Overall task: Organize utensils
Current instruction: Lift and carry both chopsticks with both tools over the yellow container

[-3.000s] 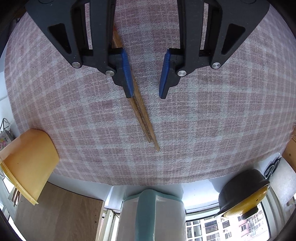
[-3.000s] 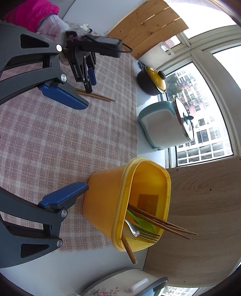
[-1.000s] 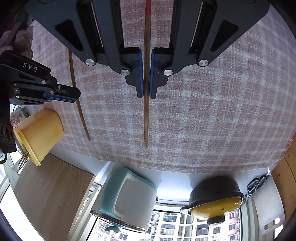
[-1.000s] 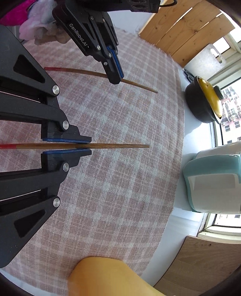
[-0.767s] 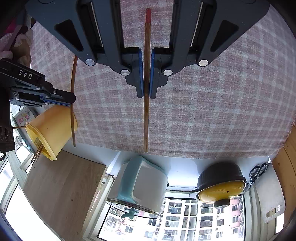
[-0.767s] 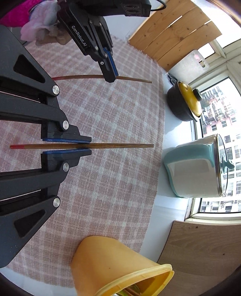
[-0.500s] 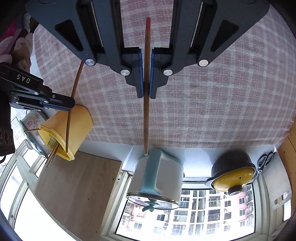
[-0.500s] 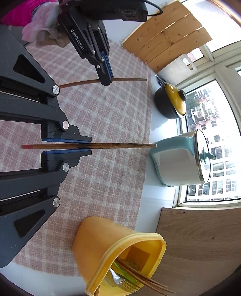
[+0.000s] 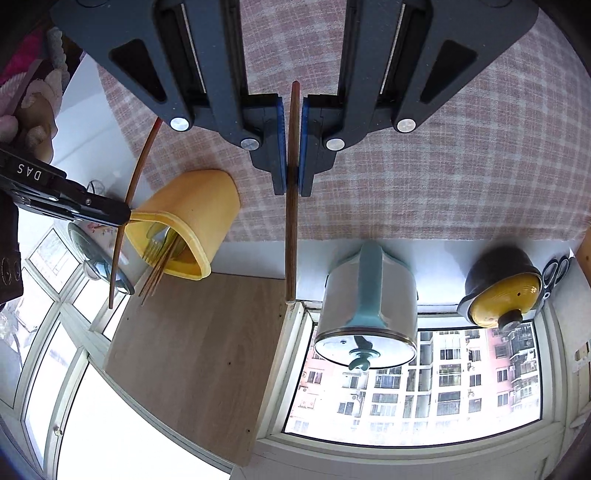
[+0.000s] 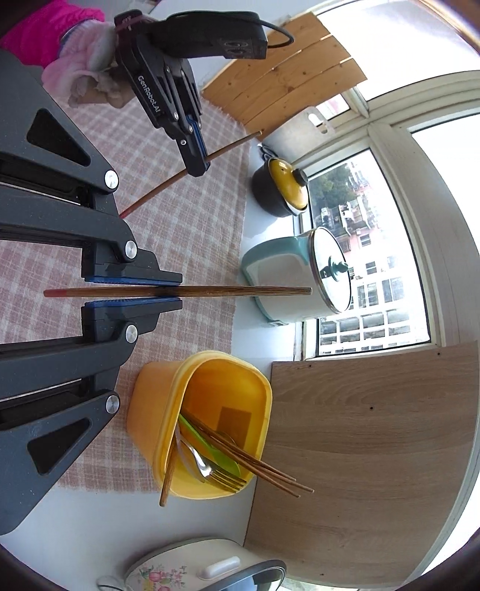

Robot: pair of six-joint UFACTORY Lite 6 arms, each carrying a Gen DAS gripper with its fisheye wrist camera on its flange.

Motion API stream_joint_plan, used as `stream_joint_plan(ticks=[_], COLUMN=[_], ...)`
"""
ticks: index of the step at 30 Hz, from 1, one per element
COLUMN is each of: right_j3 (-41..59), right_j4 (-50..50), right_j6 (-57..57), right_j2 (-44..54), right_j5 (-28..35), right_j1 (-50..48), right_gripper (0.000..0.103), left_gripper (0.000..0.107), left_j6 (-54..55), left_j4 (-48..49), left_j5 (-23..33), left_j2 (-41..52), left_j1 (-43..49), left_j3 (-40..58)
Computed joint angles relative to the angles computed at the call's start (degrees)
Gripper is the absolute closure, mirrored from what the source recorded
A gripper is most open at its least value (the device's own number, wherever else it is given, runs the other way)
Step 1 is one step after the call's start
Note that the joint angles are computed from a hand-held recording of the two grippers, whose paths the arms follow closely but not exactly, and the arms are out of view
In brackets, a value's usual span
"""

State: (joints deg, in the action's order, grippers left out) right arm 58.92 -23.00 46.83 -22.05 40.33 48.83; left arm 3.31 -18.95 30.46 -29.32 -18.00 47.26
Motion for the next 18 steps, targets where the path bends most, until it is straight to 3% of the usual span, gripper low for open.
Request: stream_joint_plan(ticks=[18], right_j3=[7.71], right_j4=[7.01], right_j6=[-15.71], right_j2=[-3.31], right_j5=[0.42], right_j1=[-13.99], right_gripper=[0.098], left_gripper=[0.103], left_j6=[-13.41], left_j4=[11.02], left_j5=[-2.49], left_j2=[16.02], left_j1=[-11.37], left_j3=[24.38])
